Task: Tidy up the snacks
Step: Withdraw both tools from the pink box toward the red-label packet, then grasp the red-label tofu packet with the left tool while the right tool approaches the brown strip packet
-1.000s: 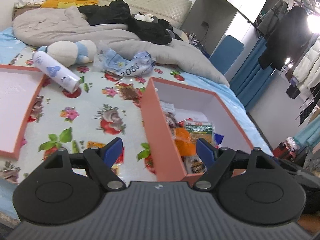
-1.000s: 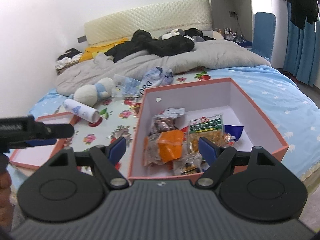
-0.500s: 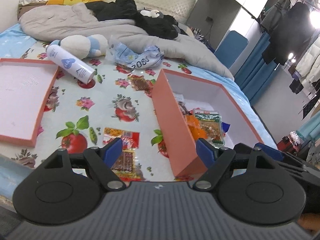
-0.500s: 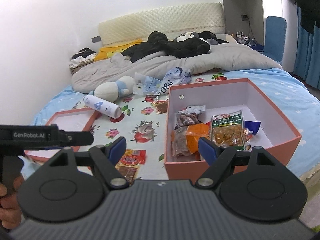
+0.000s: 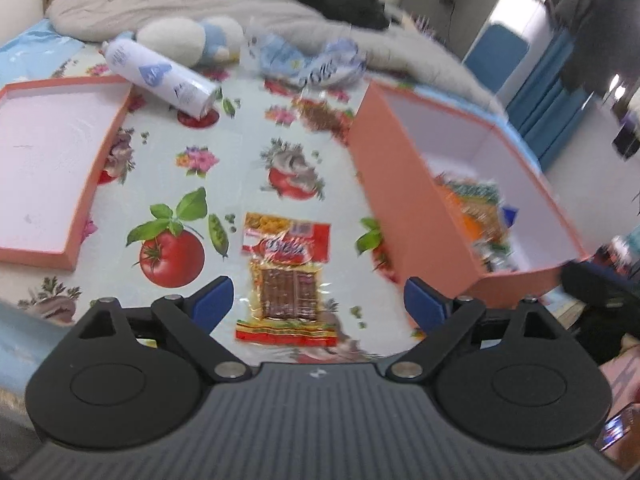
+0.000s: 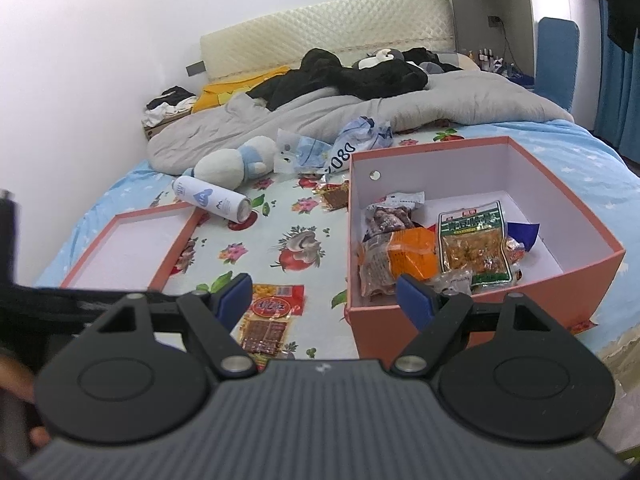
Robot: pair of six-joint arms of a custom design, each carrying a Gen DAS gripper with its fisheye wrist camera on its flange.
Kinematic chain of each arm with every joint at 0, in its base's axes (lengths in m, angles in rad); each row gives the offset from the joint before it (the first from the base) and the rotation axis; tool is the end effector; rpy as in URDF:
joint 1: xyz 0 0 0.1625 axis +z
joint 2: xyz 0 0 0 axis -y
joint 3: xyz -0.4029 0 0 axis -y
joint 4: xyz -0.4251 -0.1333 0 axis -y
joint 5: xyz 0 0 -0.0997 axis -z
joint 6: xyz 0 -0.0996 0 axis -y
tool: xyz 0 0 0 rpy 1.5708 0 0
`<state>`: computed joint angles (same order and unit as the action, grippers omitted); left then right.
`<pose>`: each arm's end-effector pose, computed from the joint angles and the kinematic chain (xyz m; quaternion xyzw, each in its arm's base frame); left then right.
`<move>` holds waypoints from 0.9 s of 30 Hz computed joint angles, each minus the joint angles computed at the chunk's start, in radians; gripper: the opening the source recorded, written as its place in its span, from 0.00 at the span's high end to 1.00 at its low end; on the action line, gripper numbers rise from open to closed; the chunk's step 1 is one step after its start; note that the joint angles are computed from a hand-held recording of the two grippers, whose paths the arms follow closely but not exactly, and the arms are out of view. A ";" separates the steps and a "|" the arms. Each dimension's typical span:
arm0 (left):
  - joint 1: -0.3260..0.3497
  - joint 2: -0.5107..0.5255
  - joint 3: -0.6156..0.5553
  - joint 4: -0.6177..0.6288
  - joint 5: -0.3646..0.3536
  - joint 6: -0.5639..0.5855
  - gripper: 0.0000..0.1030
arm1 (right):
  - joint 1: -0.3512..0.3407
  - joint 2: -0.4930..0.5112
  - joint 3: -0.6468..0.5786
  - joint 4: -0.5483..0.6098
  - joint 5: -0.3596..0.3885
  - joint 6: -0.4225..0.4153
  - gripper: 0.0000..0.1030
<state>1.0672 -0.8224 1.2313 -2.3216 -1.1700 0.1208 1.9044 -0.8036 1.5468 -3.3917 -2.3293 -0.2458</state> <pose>-0.2299 -0.7740 0.2357 0.2644 0.9294 -0.2010 0.1609 0.2916 -0.6435 0.2185 0.0457 -0.8184 0.4902 0.2965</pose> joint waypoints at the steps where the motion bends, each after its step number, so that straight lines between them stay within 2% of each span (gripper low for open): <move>1: 0.006 0.025 -0.022 0.012 0.007 0.008 0.08 | -0.002 0.001 -0.001 0.000 0.000 0.001 0.22; 5: 0.042 0.118 -0.117 0.056 -0.021 0.025 0.09 | -0.010 0.012 -0.013 -0.008 -0.002 -0.007 0.22; 13: 0.067 0.262 -0.270 0.161 0.072 0.047 0.10 | -0.023 0.021 -0.016 -0.026 0.002 0.007 0.22; 18: 0.051 0.268 -0.229 0.094 0.147 0.126 0.10 | -0.027 0.023 -0.014 -0.034 0.004 0.010 0.22; 20: 0.038 0.270 -0.207 0.078 0.197 0.179 0.14 | -0.031 0.023 -0.013 -0.034 0.009 0.012 0.22; 27: 0.031 0.267 -0.194 0.063 0.197 0.202 0.24 | -0.040 0.026 -0.014 -0.024 0.027 0.027 0.22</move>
